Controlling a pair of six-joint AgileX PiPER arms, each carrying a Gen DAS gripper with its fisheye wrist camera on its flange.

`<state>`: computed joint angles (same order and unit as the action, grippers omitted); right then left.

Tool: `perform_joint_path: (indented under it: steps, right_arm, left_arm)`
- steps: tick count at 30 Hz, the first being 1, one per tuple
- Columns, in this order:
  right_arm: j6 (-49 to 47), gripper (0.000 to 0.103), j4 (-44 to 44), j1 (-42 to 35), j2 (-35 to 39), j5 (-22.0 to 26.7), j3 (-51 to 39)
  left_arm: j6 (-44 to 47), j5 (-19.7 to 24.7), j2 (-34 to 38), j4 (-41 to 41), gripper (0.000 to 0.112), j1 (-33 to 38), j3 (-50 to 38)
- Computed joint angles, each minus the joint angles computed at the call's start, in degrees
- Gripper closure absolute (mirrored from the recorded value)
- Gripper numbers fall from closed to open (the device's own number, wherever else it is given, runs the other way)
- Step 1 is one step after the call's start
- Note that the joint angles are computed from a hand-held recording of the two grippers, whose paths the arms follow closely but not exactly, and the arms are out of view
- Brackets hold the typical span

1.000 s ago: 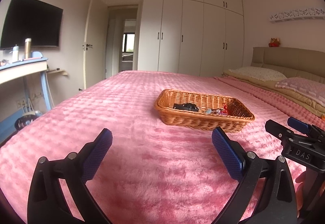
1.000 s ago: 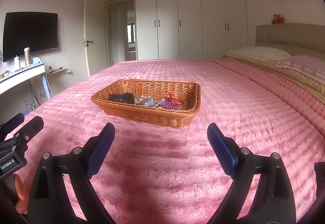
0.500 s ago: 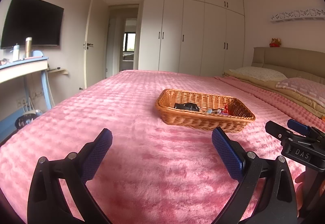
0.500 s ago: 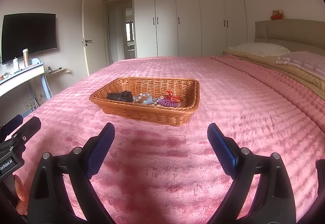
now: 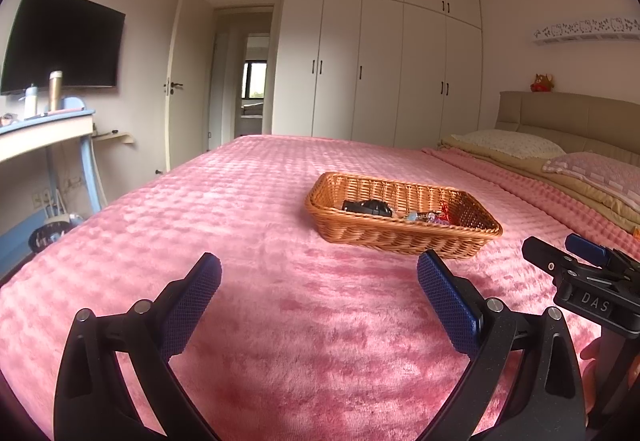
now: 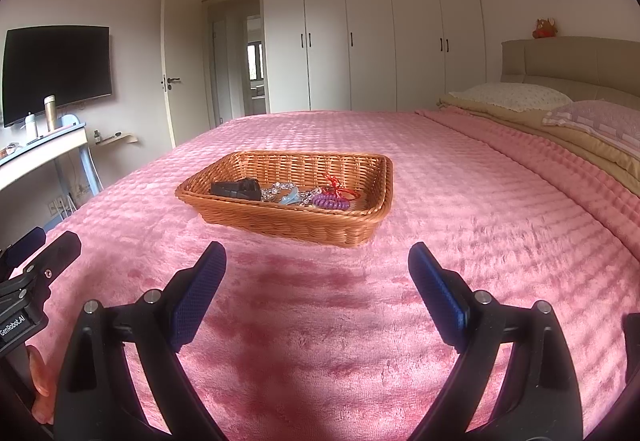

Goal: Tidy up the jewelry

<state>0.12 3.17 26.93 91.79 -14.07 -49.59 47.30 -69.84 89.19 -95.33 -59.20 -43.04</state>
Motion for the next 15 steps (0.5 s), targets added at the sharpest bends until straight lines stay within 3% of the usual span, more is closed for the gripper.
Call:
perform_joint_path:
  steps: [15]
  right_arm:
    - [-0.65,0.015,0.28,0.17,0.36,-0.08,-0.24]
  left_arm:
    - [-0.33,0.65,-0.27,0.16,0.017,0.24,0.24]
